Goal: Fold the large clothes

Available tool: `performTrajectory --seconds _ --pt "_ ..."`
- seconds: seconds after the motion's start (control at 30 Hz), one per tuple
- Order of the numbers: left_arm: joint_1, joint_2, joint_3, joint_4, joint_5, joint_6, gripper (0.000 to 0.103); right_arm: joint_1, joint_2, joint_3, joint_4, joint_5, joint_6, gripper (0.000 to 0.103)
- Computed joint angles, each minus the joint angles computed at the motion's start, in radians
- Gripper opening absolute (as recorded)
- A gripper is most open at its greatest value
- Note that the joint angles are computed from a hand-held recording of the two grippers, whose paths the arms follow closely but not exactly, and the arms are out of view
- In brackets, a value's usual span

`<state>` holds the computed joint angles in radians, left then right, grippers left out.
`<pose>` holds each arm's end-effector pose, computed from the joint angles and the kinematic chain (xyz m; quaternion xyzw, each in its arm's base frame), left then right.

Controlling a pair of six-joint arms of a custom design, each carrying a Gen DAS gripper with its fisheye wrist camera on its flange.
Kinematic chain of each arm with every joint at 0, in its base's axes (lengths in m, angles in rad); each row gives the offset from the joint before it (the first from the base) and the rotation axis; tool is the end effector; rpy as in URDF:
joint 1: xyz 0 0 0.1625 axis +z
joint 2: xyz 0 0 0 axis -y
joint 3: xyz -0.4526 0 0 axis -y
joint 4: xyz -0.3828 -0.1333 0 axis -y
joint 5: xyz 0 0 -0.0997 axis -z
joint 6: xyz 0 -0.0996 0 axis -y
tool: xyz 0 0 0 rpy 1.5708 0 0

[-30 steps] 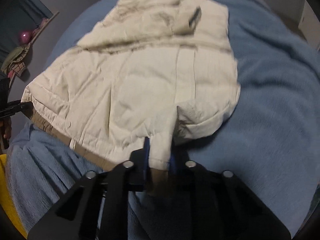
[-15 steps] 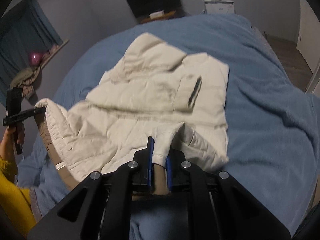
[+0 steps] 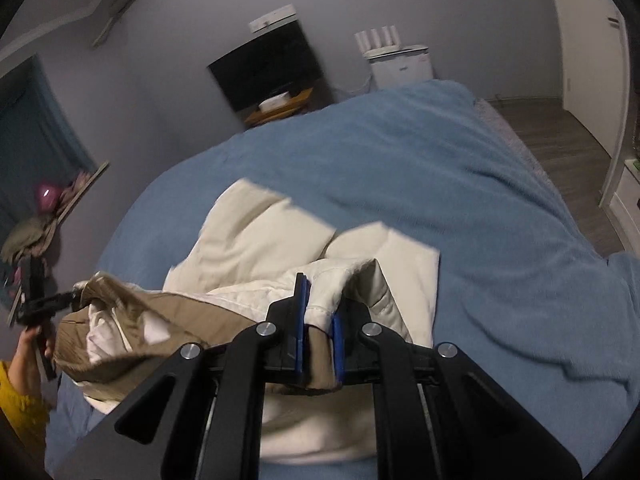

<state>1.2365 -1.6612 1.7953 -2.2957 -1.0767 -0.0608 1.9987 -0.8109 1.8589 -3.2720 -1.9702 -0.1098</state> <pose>0.0163 -0.5034 0.5448 0.0559 0.9287 -0.3227 0.1740 0.3507 -0.5411 0.1466 0.1852 -0.9119 0.3402 0.1357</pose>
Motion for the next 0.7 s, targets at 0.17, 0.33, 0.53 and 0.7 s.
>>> performTrajectory --seconds 0.17,0.33,0.53,0.7 --pt "0.055 0.136 -0.11 -0.04 0.007 0.019 0.013 -0.039 0.112 -0.139 0.003 -0.028 0.052 0.008" --pt "0.119 0.251 -0.204 -0.029 0.016 0.008 0.014 -0.083 0.207 -0.264 0.055 -0.045 0.1 0.008" --pt "0.176 0.338 -0.276 0.013 0.022 -0.024 0.017 -0.119 0.273 -0.347 0.119 -0.054 0.128 0.008" --pt "0.201 0.346 -0.294 0.034 -0.026 -0.066 0.023 -0.13 0.276 -0.347 0.139 -0.036 0.135 0.014"
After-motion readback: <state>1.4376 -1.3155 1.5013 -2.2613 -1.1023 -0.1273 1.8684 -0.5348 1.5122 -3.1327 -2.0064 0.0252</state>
